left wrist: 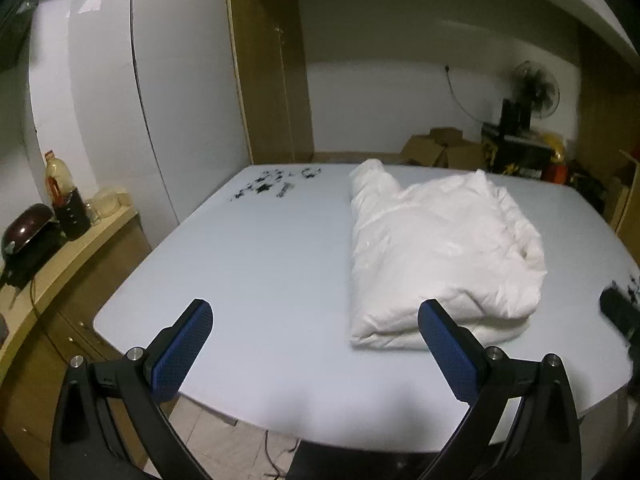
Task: Fold large clothes
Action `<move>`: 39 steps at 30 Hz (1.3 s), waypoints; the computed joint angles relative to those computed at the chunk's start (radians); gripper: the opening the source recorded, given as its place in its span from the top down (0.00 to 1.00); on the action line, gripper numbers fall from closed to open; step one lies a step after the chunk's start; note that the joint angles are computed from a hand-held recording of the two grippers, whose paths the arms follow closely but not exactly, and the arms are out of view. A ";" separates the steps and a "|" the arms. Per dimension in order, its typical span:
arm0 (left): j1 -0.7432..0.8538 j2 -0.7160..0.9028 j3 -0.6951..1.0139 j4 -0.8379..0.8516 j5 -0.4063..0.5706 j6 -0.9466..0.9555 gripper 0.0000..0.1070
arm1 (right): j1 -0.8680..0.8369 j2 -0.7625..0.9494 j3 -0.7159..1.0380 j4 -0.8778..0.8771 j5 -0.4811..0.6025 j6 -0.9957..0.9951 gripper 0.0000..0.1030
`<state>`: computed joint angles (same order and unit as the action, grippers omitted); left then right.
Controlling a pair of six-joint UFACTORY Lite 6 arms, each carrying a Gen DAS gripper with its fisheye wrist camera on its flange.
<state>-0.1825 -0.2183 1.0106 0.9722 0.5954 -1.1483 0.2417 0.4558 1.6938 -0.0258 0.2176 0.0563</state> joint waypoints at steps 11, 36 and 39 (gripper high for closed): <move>-0.020 -0.099 -0.069 -0.099 -0.003 0.042 0.04 | 0.008 -0.167 -0.180 -0.010 -0.032 0.056 0.00; 0.028 -0.094 -0.051 -0.231 -0.002 0.168 0.04 | 0.053 -0.227 -0.239 -0.249 -0.013 0.276 0.00; 0.037 -0.088 -0.047 -0.247 -0.004 0.185 0.04 | 0.052 -0.233 -0.242 -0.233 -0.007 0.258 0.00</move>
